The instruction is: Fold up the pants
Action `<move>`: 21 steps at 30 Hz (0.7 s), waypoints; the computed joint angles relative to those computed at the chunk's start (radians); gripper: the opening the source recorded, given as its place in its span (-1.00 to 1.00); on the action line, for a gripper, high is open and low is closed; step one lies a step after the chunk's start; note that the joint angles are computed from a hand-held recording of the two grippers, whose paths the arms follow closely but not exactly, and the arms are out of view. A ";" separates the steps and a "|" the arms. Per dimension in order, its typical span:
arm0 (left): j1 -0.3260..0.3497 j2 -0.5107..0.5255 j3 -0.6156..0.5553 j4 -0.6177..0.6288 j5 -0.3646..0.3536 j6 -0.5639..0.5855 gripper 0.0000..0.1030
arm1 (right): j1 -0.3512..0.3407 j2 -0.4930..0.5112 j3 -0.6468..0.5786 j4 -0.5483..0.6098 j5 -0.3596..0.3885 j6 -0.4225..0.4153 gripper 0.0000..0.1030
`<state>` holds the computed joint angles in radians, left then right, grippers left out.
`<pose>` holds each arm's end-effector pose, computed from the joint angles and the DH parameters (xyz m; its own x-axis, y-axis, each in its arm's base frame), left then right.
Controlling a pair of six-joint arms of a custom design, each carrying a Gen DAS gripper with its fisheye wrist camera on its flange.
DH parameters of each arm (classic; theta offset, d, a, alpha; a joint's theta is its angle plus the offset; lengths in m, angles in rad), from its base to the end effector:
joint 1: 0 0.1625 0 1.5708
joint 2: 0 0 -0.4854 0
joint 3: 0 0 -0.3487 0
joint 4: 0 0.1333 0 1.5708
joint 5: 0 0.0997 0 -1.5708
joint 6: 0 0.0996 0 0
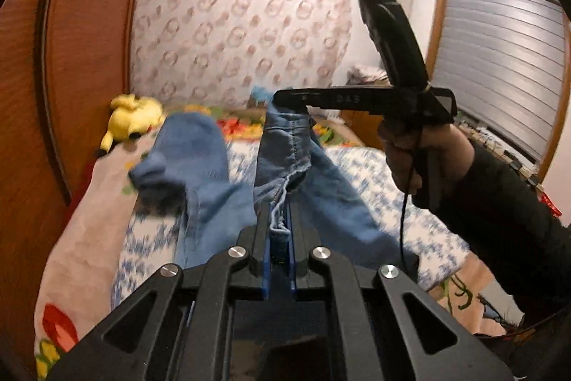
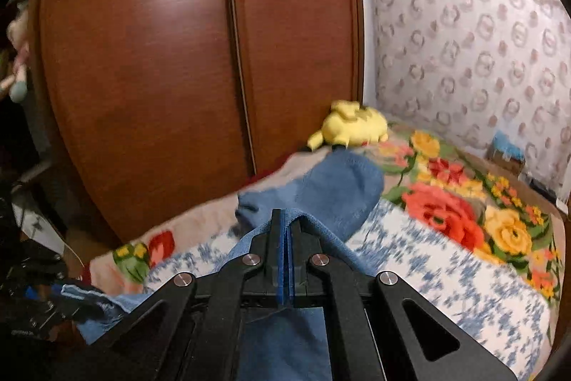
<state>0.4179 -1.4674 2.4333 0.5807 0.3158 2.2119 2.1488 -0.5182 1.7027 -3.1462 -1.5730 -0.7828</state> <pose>-0.0441 -0.2690 0.3251 -0.8202 -0.1610 -0.5489 0.4286 0.4627 -0.7761 0.4847 -0.4995 0.0258 -0.2378 -0.9330 0.2702 -0.9491 0.1642 -0.2687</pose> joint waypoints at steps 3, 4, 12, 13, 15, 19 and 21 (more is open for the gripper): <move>0.116 -0.015 -0.019 -0.114 0.027 0.151 -0.85 | 0.004 0.072 -0.055 0.025 -0.064 0.006 -0.99; 0.152 -0.024 -0.028 -0.146 0.038 0.201 -0.85 | 0.005 0.096 -0.077 0.034 -0.079 0.010 -0.99; 0.266 -0.004 -0.016 -0.239 0.093 0.280 -0.82 | 0.016 0.201 -0.209 0.116 -0.101 0.068 -0.99; 0.266 0.004 -0.011 -0.235 0.091 0.269 -0.78 | 0.019 0.215 -0.216 0.105 -0.101 0.074 -0.99; 0.245 0.021 0.008 -0.204 0.083 0.205 -0.78 | 0.022 0.225 -0.222 0.095 -0.098 0.082 -0.98; 0.255 0.016 0.017 -0.207 0.086 0.197 -0.78 | 0.017 0.226 -0.213 0.106 -0.080 0.094 -0.80; 0.270 0.016 0.014 -0.212 0.086 0.205 -0.78 | 0.011 0.216 -0.206 0.122 -0.070 0.090 -0.47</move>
<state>0.6877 -1.4518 2.4473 0.3687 0.4018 2.4168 2.1600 -0.3022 1.4971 -3.0246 -1.6434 -0.6933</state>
